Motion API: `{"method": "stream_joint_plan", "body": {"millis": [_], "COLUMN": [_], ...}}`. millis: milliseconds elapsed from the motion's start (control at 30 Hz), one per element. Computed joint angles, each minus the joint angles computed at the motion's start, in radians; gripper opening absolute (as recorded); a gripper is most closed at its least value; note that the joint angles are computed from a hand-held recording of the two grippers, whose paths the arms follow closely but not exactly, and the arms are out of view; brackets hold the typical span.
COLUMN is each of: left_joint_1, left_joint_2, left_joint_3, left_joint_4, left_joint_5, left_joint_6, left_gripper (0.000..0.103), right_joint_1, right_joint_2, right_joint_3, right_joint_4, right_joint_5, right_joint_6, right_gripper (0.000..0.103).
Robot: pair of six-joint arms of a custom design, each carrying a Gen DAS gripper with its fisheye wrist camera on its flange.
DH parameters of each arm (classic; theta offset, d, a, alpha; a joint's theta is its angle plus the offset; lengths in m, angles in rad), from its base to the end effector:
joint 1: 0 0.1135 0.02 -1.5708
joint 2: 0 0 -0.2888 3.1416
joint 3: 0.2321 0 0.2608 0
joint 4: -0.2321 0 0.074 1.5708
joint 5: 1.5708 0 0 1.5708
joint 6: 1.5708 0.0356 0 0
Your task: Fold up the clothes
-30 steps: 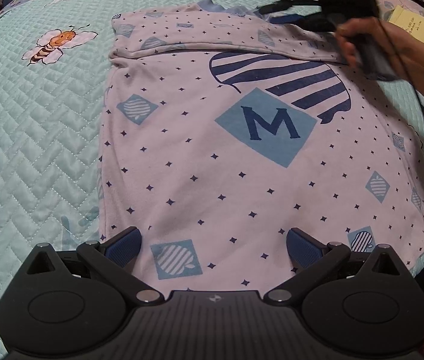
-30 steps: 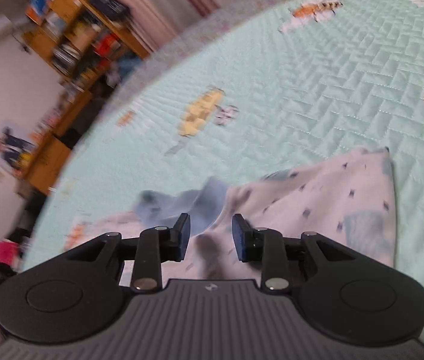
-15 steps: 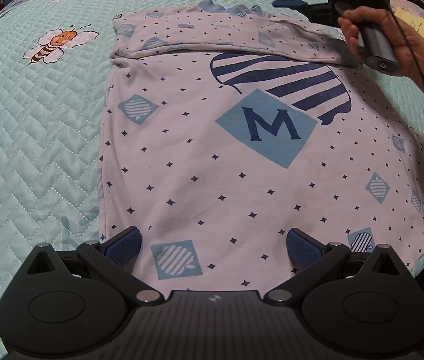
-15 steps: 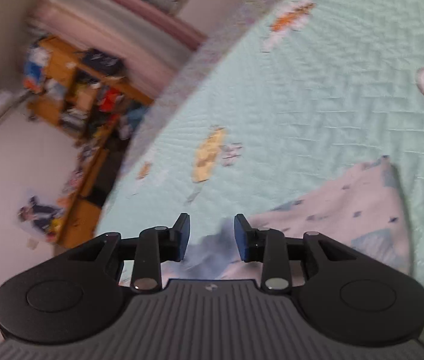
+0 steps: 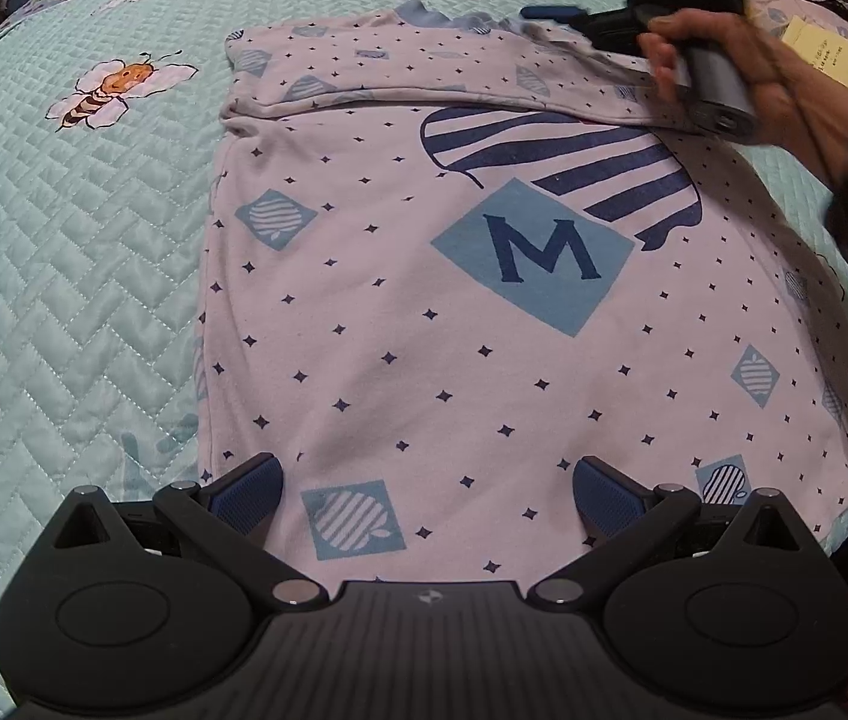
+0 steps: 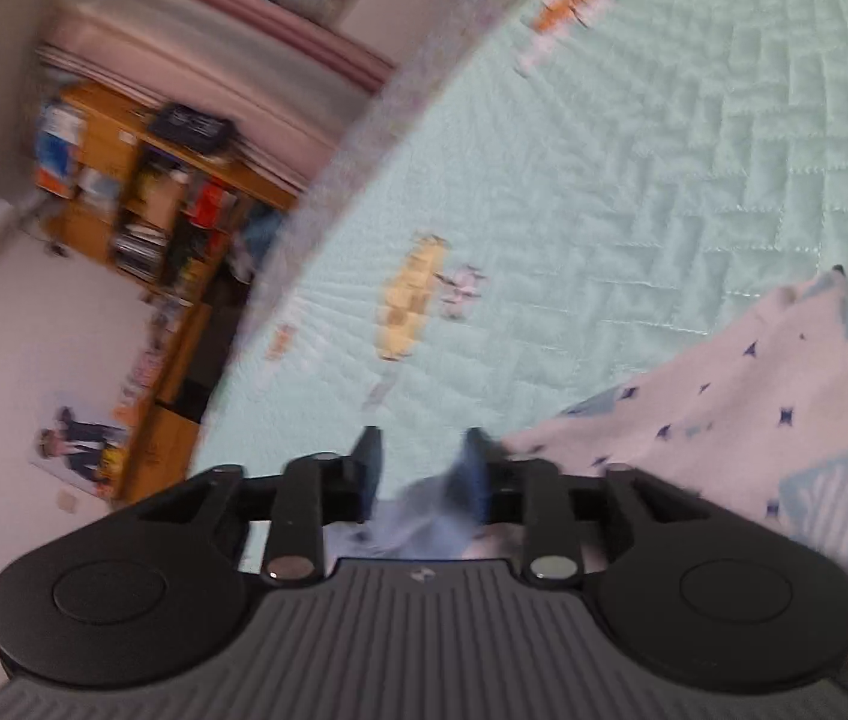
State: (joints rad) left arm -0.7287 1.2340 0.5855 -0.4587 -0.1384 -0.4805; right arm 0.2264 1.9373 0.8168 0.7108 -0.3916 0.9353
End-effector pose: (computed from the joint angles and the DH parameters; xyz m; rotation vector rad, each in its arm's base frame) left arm 0.1614 -0.1375 0.1829 0.2878 2.6605 -0.2064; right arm 0.3731 0.0999 0.1381 0.4758 2.0779 1.1114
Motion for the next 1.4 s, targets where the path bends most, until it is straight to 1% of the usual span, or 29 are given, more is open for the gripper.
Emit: {"method": "stream_joint_plan", "body": {"millis": [100, 133, 200, 267, 300, 333, 367, 400, 433, 467, 533, 633, 700, 800, 833, 900, 933, 967, 1000, 1100, 1133, 1167, 1200, 1233, 1267, 1300, 1333, 1367, 1400], "left_joint_1": [-0.014, -0.02, -0.025, -0.023, -0.018, -0.014, -0.01, -0.005, -0.002, -0.001, -0.006, -0.022, -0.029, -0.036, -0.038, -0.039, -0.035, -0.027, -0.016, 0.024, 0.044, 0.064, 0.08, 0.085, 0.089, 0.108, 0.125, 0.161, 0.195], "left_joint_2": [0.01, 0.012, 0.014, 0.012, 0.007, 0.004, 0.0, -0.003, -0.006, -0.007, -0.004, 0.006, 0.007, 0.011, 0.012, 0.018, 0.02, 0.02, 0.01, -0.04, -0.064, -0.088, -0.098, -0.091, -0.084, -0.063, -0.041, -0.007, 0.029], "left_joint_3": [0.004, 0.004, 0.004, 0.001, -0.001, -0.003, -0.004, -0.006, -0.007, -0.008, -0.008, -0.001, -0.001, 0.0, 0.001, 0.008, 0.014, 0.021, 0.021, 0.008, 0.0, -0.007, 0.0, 0.021, 0.042, 0.069, 0.096, 0.128, 0.162], "left_joint_4": [0.0, 0.0, 0.001, 0.003, 0.004, 0.005, 0.004, 0.004, 0.004, 0.005, 0.006, 0.002, 0.003, 0.003, 0.003, -0.004, -0.012, -0.021, -0.026, -0.02, -0.004, 0.013, 0.02, 0.024, 0.03, 0.041, 0.052, 0.067, 0.081], "left_joint_5": [-0.019, -0.027, -0.036, -0.033, -0.028, -0.024, -0.019, -0.013, -0.01, -0.009, -0.015, -0.034, -0.044, -0.055, -0.058, -0.06, -0.054, -0.044, -0.03, 0.022, 0.059, 0.096, 0.122, 0.122, 0.123, 0.127, 0.131, 0.152, 0.171], "left_joint_6": [-0.016, -0.023, -0.028, -0.028, -0.025, -0.022, -0.018, -0.013, -0.011, -0.011, -0.014, -0.032, -0.045, -0.06, -0.065, -0.075, -0.077, -0.078, -0.084, -0.095, -0.094, -0.094, -0.096, -0.097, -0.099, -0.093, -0.088, -0.085, -0.084], "left_gripper": [0.103, 0.103, 0.103, 0.103, 0.103, 0.102, 0.102, 0.102, 0.102, 0.102, 0.102, 0.103, 0.103, 0.103, 0.103, 0.103, 0.102, 0.102, 0.102, 0.102, 0.102, 0.102, 0.102, 0.102, 0.102, 0.102, 0.102, 0.102, 0.102], "right_joint_1": [0.023, 0.039, 0.072, 0.09, 0.094, 0.097, 0.1, 0.104, 0.109, 0.115, 0.12, 0.091, 0.077, 0.065, 0.059, 0.045, 0.027, 0.016, 0.012, 0.024, 0.031, 0.027, 0.01, -0.006, -0.014, -0.02, -0.028, -0.034, -0.039], "right_joint_2": [-0.088, -0.117, -0.147, -0.132, -0.116, -0.104, -0.09, -0.095, -0.109, -0.133, -0.21, -0.363, -0.484, -0.587, -0.584, -0.528, -0.475, -0.437, -0.414, -0.461, -0.486, -0.481, -0.44, -0.387, -0.333, -0.284, -0.22, -0.127, -0.045], "right_joint_3": [-0.096, -0.108, -0.093, -0.06, -0.045, -0.039, -0.033, -0.043, -0.062, -0.095, -0.203, -0.365, -0.461, -0.555, -0.572, -0.592, -0.598, -0.603, -0.61, -0.622, -0.625, -0.632, -0.641, -0.645, -0.637, -0.623, -0.611, -0.618, -0.638], "right_joint_4": [0.059, 0.028, -0.08, -0.184, -0.221, -0.237, -0.252, -0.246, -0.227, -0.191, -0.081, -0.01, -0.022, -0.027, -0.018, 0.021, 0.058, 0.094, 0.124, 0.125, 0.118, 0.163, 0.257, 0.348, 0.394, 0.413, 0.434, 0.53, 0.648], "right_joint_5": [-0.069, -0.081, -0.071, -0.039, -0.006, 0.03, 0.066, 0.093, 0.115, 0.131, 0.138, 0.122, 0.135, 0.148, 0.157, 0.185, 0.177, 0.173, 0.178, 0.205, 0.218, 0.207, 0.167, 0.126, 0.106, 0.096, 0.091, 0.096, 0.105], "right_joint_6": [0.002, -0.017, -0.063, -0.096, -0.111, -0.126, -0.14, -0.14, -0.13, -0.111, -0.071, -0.048, -0.033, -0.019, -0.016, -0.011, -0.011, -0.003, 0.012, 0.03, 0.029, 0.037, 0.054, 0.068, 0.064, 0.053, 0.044, 0.044, 0.044], "right_gripper": [0.044, 0.049, 0.049, 0.05, 0.043, 0.017, 0.006, 0.0, 0.005, 0.017, 0.033, 0.037, 0.038, 0.042, 0.047, 0.052, 0.042, 0.026, 0.025, 0.033, 0.036, 0.038, 0.039, 0.043, 0.048, 0.049, 0.044, 0.021, 0.013]}}
